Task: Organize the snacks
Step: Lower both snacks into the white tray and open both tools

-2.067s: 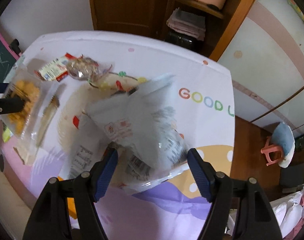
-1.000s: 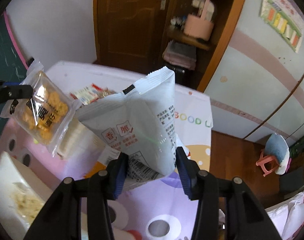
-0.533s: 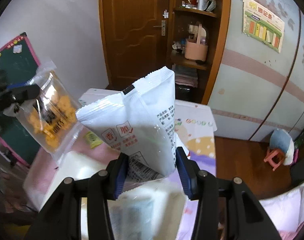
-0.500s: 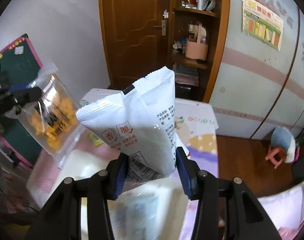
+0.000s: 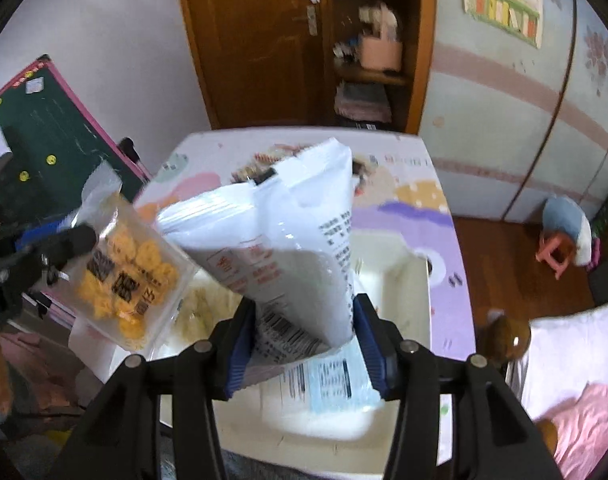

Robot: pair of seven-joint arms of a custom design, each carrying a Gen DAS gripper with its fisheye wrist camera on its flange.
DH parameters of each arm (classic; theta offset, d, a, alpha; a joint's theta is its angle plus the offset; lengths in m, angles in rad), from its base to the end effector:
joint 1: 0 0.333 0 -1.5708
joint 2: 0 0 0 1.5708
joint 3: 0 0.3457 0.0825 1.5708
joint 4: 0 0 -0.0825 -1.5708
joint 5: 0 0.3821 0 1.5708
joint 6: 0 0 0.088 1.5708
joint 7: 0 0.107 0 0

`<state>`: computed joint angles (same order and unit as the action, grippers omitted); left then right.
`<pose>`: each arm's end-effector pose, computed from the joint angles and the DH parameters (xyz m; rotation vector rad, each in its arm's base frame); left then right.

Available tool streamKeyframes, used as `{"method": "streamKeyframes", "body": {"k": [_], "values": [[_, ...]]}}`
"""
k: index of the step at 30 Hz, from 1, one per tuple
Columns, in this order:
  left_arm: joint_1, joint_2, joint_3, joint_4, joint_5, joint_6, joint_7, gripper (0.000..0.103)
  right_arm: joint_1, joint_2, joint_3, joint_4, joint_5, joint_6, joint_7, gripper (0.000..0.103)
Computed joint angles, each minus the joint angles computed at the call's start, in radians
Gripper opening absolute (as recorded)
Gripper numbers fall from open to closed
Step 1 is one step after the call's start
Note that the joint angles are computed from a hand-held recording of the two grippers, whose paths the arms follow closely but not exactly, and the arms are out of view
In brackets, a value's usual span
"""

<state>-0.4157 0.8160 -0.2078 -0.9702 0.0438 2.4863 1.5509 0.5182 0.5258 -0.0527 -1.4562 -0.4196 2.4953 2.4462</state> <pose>0.7194 -0.4221 0.4908 -1.3864 2.3587 -0.9667 0.6714 0.3498 0.4634 -1.7389 1.9699 -0.5581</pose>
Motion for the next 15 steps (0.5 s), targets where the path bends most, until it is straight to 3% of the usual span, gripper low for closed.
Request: {"method": "streamKeyframes", "body": {"k": [1,2,3,5,7,10,15], "values": [[-0.005,-0.019,0.009,-0.045,0.009,0.027,-0.010,0.024,-0.006,0.001,0.005,-0.004,0.016,-0.002,0.005,0.050],[-0.004,-0.032,0.008,-0.077,0.015,0.040,-0.004,0.038,-0.015,-0.001,0.010,-0.013,0.035,0.001,0.009,0.051],[-0.008,-0.046,0.013,-0.107,0.024,0.054,-0.008,0.062,-0.015,-0.007,0.007,-0.028,0.040,0.006,0.024,0.053],[-0.023,-0.073,0.039,-0.169,0.056,0.116,-0.041,0.086,-0.002,-0.023,-0.008,-0.056,0.032,0.003,0.078,0.064],[-0.047,-0.107,0.074,-0.240,0.109,0.196,-0.088,0.086,0.007,-0.034,-0.021,-0.076,0.015,-0.015,0.132,0.068],[-0.064,-0.120,0.088,-0.260,0.165,0.223,-0.104,0.086,0.011,-0.028,-0.013,-0.068,0.006,-0.085,0.167,0.068],[-0.069,-0.127,0.088,-0.267,0.204,0.235,-0.123,0.086,-0.019,-0.006,0.040,-0.066,0.071,-0.085,0.123,0.068]]}}
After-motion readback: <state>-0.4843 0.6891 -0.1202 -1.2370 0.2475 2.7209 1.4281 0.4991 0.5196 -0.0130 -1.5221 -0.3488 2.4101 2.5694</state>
